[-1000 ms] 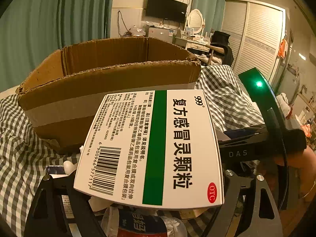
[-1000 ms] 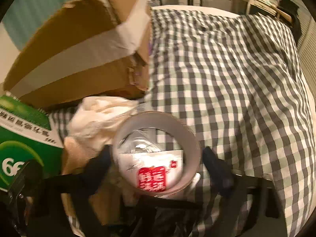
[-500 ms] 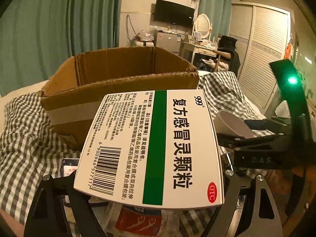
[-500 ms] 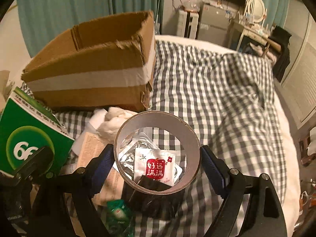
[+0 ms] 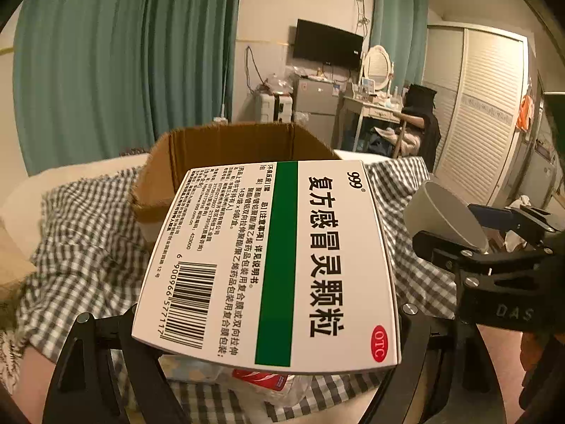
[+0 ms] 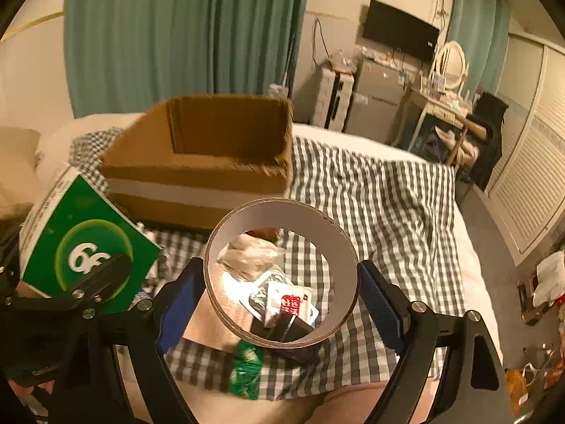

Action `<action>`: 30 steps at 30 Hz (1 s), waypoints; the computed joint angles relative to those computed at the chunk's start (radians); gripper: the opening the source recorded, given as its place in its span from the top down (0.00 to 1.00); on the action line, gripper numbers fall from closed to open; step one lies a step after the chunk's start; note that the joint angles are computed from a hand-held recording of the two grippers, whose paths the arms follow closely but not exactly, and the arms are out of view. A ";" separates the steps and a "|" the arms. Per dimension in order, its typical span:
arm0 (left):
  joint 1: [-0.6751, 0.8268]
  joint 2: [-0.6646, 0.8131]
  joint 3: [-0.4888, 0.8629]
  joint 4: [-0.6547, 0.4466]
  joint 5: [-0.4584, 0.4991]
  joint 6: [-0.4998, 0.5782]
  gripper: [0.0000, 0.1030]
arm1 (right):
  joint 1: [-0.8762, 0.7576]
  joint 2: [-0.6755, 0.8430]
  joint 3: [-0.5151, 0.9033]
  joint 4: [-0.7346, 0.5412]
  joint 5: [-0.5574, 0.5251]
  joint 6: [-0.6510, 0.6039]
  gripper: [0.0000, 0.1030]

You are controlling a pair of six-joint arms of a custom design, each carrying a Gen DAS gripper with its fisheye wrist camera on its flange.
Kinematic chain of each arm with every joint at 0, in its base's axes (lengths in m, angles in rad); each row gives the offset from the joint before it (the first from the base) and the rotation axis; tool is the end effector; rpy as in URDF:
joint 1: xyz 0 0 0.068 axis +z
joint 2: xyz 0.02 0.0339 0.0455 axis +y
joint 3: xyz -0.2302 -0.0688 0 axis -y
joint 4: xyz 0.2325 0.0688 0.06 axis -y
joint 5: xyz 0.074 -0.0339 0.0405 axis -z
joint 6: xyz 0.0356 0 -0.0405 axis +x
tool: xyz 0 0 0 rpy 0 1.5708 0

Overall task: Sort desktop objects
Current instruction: 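Carry the medicine box with the left tool while the right tool carries the tape roll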

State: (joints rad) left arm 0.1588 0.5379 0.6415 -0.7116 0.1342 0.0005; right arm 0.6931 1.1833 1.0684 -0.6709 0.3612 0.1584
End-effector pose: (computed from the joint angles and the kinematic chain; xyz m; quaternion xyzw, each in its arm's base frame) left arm 0.1361 0.0170 0.2527 -0.0390 0.8840 -0.0225 0.4652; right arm 0.1978 0.1479 0.2837 -0.1739 0.8948 0.0043 0.4112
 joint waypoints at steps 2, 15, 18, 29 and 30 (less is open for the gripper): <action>0.009 -0.033 0.025 -0.039 -0.001 0.003 0.16 | 0.018 -0.020 0.012 -0.014 0.017 0.000 0.17; 0.322 0.008 0.225 -0.144 0.222 0.125 0.16 | 0.047 -0.070 0.104 -0.080 -0.032 0.024 0.17; 0.338 0.080 0.270 -0.124 0.210 0.137 0.16 | 0.016 -0.039 0.131 -0.060 -0.082 0.003 0.17; 0.318 0.418 0.344 0.107 0.133 0.116 0.16 | -0.147 0.249 0.335 0.034 -0.363 -0.017 0.17; 0.320 0.449 0.345 0.133 0.133 0.118 0.16 | -0.162 0.283 0.362 0.041 -0.398 -0.011 0.17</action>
State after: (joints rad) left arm 0.4792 0.9868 0.9869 -0.5784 0.2676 0.1184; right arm 0.5309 1.4663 1.4304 -0.6296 -0.0367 0.1472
